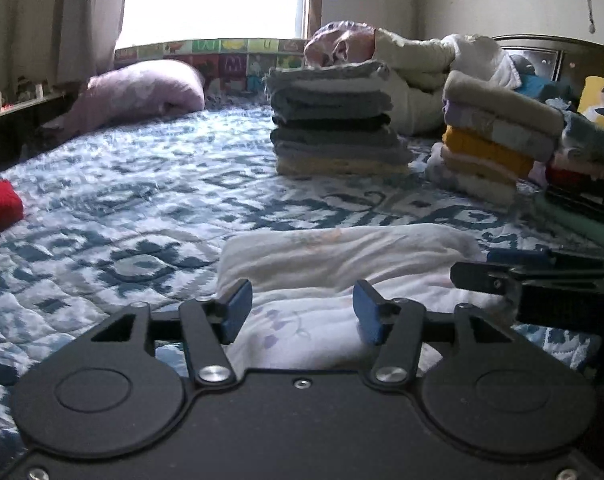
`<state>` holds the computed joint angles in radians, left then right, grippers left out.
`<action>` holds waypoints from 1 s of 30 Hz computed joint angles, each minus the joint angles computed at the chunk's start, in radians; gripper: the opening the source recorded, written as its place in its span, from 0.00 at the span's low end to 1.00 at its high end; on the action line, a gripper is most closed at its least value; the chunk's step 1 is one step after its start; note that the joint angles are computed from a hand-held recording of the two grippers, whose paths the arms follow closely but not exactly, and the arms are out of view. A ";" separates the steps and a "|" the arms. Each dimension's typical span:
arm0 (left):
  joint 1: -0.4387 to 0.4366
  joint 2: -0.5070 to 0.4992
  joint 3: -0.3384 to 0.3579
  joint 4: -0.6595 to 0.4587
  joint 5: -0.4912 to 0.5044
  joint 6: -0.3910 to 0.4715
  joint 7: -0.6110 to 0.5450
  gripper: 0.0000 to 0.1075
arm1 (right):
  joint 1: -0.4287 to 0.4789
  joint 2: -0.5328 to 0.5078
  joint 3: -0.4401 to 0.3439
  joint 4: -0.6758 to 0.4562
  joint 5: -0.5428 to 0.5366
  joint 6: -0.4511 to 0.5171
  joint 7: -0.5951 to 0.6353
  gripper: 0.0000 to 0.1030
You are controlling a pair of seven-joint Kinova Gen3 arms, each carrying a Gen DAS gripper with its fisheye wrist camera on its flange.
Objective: Fold clothes
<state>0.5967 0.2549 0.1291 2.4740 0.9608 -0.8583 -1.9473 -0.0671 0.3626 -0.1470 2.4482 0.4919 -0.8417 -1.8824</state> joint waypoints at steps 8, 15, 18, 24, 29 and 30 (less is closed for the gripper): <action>-0.014 0.072 -0.026 -0.012 -0.052 0.030 0.062 0.52 | 0.020 0.003 -0.025 -0.076 0.087 0.175 -0.111 0.47; -0.181 0.072 0.161 -0.050 0.057 0.059 -0.059 0.56 | 0.015 0.028 -0.034 -0.087 0.058 0.193 -0.112 0.47; -0.116 0.003 0.078 -0.086 0.179 0.167 -0.180 0.62 | 0.073 0.039 -0.053 -0.064 0.108 0.110 -0.167 0.48; -0.008 -0.051 0.009 -0.127 0.423 0.192 -0.388 0.78 | 0.159 0.040 -0.044 -0.051 0.263 0.034 -0.342 0.62; -0.030 -0.062 0.062 -0.152 0.537 0.170 -0.512 0.81 | 0.200 0.042 -0.024 -0.049 0.376 -0.010 -0.467 0.72; -0.034 -0.064 0.069 -0.155 0.551 0.167 -0.526 0.81 | 0.199 0.041 -0.018 -0.046 0.379 -0.017 -0.477 0.72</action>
